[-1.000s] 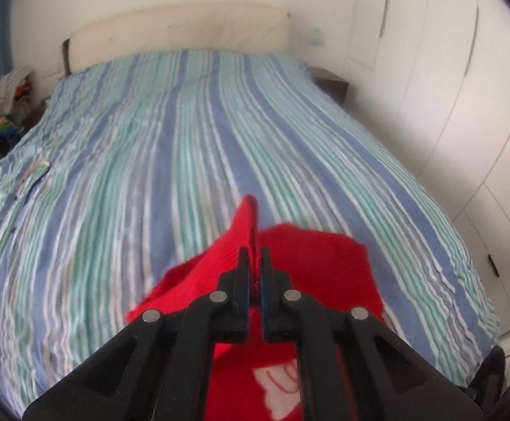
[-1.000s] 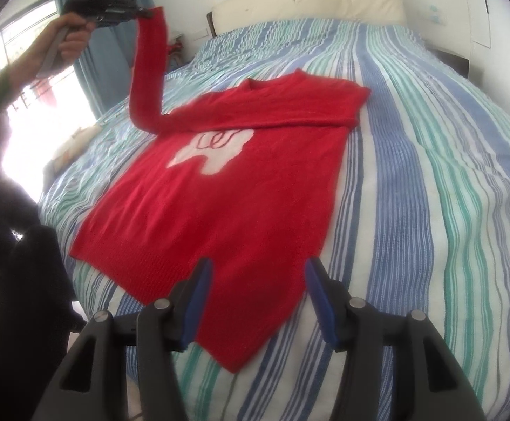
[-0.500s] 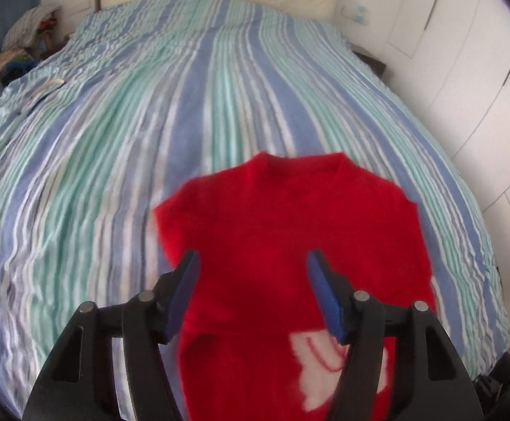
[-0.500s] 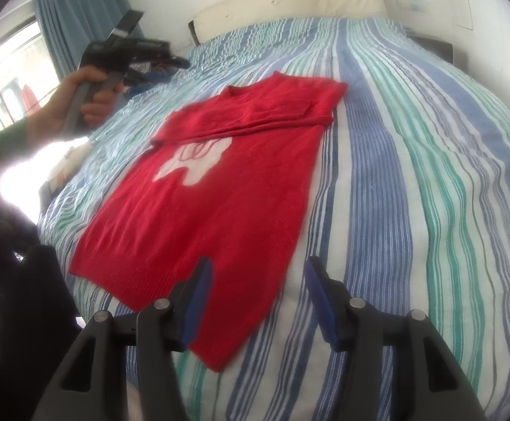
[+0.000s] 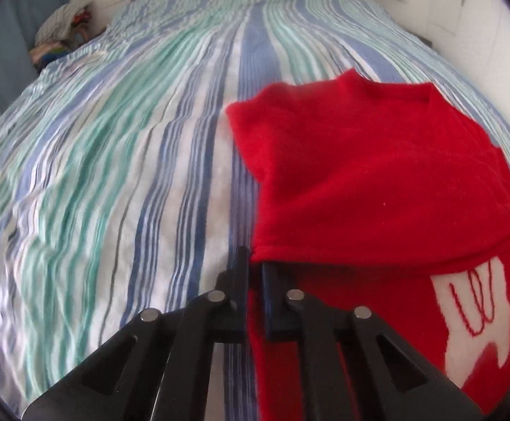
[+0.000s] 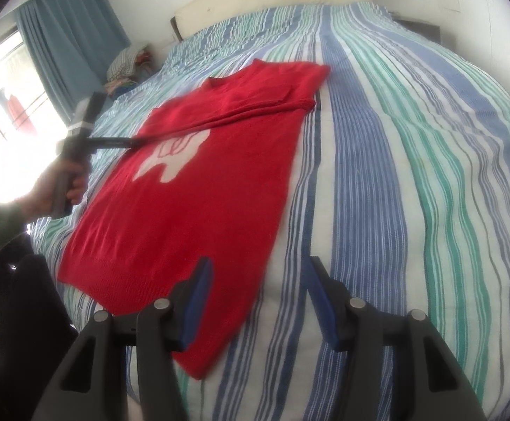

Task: Fold small clothes
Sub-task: 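Open the left gripper and lift it off the folded sleeve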

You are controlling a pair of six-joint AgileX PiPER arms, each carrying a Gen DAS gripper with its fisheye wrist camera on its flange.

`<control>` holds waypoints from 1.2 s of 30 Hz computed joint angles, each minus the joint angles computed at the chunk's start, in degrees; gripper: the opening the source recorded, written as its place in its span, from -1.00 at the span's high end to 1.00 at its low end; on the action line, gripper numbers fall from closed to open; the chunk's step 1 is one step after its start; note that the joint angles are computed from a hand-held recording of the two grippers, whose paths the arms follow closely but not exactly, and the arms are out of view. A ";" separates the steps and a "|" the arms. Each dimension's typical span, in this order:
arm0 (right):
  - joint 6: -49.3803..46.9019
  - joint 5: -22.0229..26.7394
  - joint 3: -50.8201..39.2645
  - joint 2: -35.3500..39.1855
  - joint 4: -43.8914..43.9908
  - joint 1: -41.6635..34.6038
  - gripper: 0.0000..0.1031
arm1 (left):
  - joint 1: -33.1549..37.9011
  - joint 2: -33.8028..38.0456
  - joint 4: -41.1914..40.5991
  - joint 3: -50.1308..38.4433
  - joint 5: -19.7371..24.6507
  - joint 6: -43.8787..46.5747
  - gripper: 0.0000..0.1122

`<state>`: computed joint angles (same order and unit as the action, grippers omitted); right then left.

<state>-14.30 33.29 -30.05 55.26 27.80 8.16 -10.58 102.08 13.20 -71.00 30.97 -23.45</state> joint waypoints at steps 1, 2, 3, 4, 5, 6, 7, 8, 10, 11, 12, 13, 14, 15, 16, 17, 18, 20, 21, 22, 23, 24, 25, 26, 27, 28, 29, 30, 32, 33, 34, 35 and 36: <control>0.59 0.05 0.03 -0.20 -0.63 0.00 -0.05 | 0.00 -1.45 1.11 3.36 -2.67 -1.97 0.93; 0.94 0.20 0.01 -0.32 -1.10 -0.07 -0.05 | -0.63 -2.45 4.01 6.03 -4.25 -4.97 0.93; 1.05 0.19 0.10 -0.39 -1.32 -0.09 -0.05 | -1.18 -3.38 6.58 8.20 -5.46 -7.52 0.94; 0.83 0.12 0.19 -0.28 -1.19 -0.15 -0.05 | -1.42 -3.80 7.81 9.10 -6.00 -9.05 0.94; 0.08 0.10 0.21 0.12 -0.58 -0.38 -0.05 | -1.34 -3.71 7.39 8.92 -5.92 -9.07 0.94; -0.88 0.09 0.18 0.73 0.21 -0.63 -0.05 | -1.11 -3.43 6.36 8.46 -5.62 -8.41 0.94; -1.55 -0.05 0.15 1.45 0.72 -0.67 -0.05 | -1.06 -3.23 5.97 8.34 -5.47 -8.09 0.93; -2.05 -0.25 0.11 2.10 1.06 -0.58 -0.05 | -1.07 -3.07 6.05 8.24 -5.41 -7.94 0.93; -2.60 -0.44 0.08 2.72 1.29 -0.39 -0.05 | -1.04 -2.93 6.27 8.39 -5.88 -8.04 0.92; -2.12 -0.66 0.16 2.53 0.80 0.00 -0.05 | -0.86 -3.12 5.57 8.59 -6.05 -7.50 0.90; -1.35 -0.89 0.24 2.17 0.06 0.44 -0.05 | -0.31 -3.04 4.03 8.29 -6.00 -6.00 0.88; -0.31 -1.24 0.15 1.99 -0.91 0.99 -0.05 | 0.16 -3.18 2.37 8.18 -5.89 -4.49 0.86; 0.88 -1.49 0.14 1.63 -2.04 1.55 -0.05 | 0.59 -3.37 0.60 8.15 -5.72 -2.79 0.86; 2.02 -1.71 0.07 1.39 -3.10 2.09 -0.05 | 1.01 -3.62 -0.70 8.15 -5.47 -1.38 0.86; 2.44 -1.70 0.06 1.09 -3.57 2.27 -0.05 | 1.23 -4.04 -1.41 8.37 -5.24 -0.57 0.85; 2.47 -1.63 0.07 0.87 -3.69 2.25 -0.05 | 1.36 -4.62 -1.85 8.78 -5.00 -0.17 0.85; 2.61 -1.56 0.09 0.63 -3.90 2.26 -0.05 | 1.50 -5.34 -2.16 9.27 -4.68 -0.05 0.85; 2.83 -1.68 0.03 0.44 -4.21 2.35 -0.05 | 1.73 -7.27 -0.89 10.60 -3.28 -2.14 0.85; 3.36 -1.73 -0.01 0.17 -4.75 2.59 -0.05 | 2.48 -8.51 -2.67 11.63 -2.92 -0.74 0.85; 4.33 -1.85 0.00 -0.26 -5.70 3.01 -0.05 | 3.16 -10.09 -4.24 12.84 -2.60 0.61 0.85; 5.63 -2.00 -0.01 -0.73 -6.94 3.62 -0.05 | 3.40 -11.65 -4.11 13.90 -1.95 0.51 0.85; 7.00 -2.20 -0.09 -1.12 -8.26 4.28 -0.05 | 3.66 -13.35 -4.42 15.09 -1.29 1.02 0.84; 8.51 -2.45 -0.17 -1.43 -9.73 5.03 -0.05 | 4.02 -15.07 -4.93 16.28 -0.72 1.65 0.74; 10.55 -2.63 -0.18 -1.83 -11.59 5.97 -0.05 | 4.48 -16.89 -5.83 17.71 -0.52 2.41 0.56; 12.22 -2.81 -0.17 -2.08 -13.11 6.72 -0.06 | 5.07 -18.58 -6.97 19.11 -0.46 3.31 0.44; 13.69 -3.00 -0.16 -2.15 -14.35 7.39 -0.08 | 5.46 -20.14 -7.58 20.61 -0.71 3.49 0.22; 14.62 -3.17 -0.12 -2.06 -15.04 7.81 -0.13 | 5.76 -21.58 -7.59 22.19 -1.29 2.96 0.02; 14.95 -3.23 -0.04 -2.03 -15.18 7.91 -0.13 | 6.07 -22.78 -7.31 23.82 -2.16 2.17 -0.07; 15.53 -3.39 0.05 -1.63 -15.26 7.99 -0.13 | 6.62 -24.42 -5.67 27.31 -4.45 -1.05 -0.33; 15.60 -3.33 0.12 -1.63 -15.12 7.88 -0.13 | 7.19 -24.88 -5.89 29.05 -5.76 -1.80 -0.35; 16.17 -3.35 0.11 -1.51 -15.61 7.82 -0.13 | 7.95 -25.25 -7.01 30.79 -7.22 -1.54 -0.37; 17.36 -3.42 0.11 -1.49 -16.73 7.94 -0.13 | 8.64 -25.72 -8.12 32.50 -8.93 -0.75 -0.38; 18.18 -3.43 0.18 -1.58 -17.50 7.87 -0.13 | 8.63 -26.57 -7.06 34.35 -10.73 -1.93 -0.40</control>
